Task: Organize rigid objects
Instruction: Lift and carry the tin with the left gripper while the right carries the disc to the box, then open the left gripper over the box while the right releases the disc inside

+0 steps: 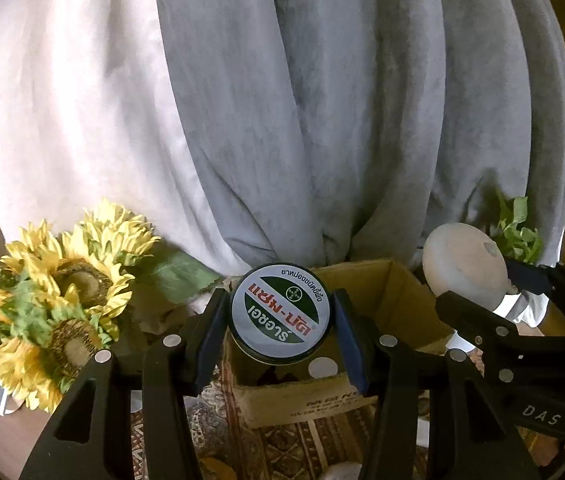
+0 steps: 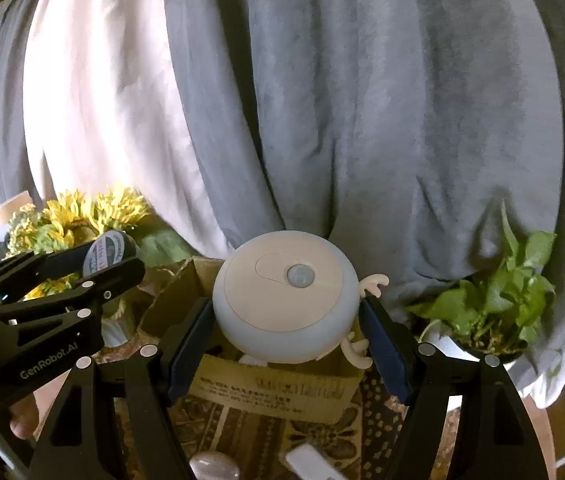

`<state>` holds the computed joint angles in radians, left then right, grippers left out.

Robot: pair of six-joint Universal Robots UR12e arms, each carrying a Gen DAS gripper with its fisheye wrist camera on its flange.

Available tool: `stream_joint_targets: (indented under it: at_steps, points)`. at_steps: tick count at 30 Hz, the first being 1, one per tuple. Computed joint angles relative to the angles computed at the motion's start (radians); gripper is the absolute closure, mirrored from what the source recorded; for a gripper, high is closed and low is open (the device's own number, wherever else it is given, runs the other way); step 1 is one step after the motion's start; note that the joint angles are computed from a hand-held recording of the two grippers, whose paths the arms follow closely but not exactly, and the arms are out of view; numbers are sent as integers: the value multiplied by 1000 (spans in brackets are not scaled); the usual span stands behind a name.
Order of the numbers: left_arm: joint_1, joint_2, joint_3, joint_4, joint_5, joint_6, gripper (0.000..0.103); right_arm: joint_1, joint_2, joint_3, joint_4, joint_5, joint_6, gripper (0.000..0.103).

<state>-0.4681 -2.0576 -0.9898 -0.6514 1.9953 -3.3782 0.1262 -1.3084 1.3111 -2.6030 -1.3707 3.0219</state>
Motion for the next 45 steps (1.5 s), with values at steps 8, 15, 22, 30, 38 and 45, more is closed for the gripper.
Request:
stream_joint_targets:
  at_steps: [8,15,22,30,38,45]
  points:
    - [17,-44,79,-106,-20,5,52,-6,58,-84,108,23,-23,28]
    - [32,-88,151,-221,-45,-1,52,-12,109,-158,243,50,-32,28]
    - [53,-121,206,-340,-116,-12,52,-8,155,-218,355,47,-58,28]
    - [72,-162,276,-465,-199,-1,52,-5,189,-267,449,38,-86,28]
    - [77,-191,332,-564,-207,-12,51,1,217,-314,520,19,-113,25]
    - [63,-148,258,-468,-141,6,38,1,200,-286,467,6,-83,25]
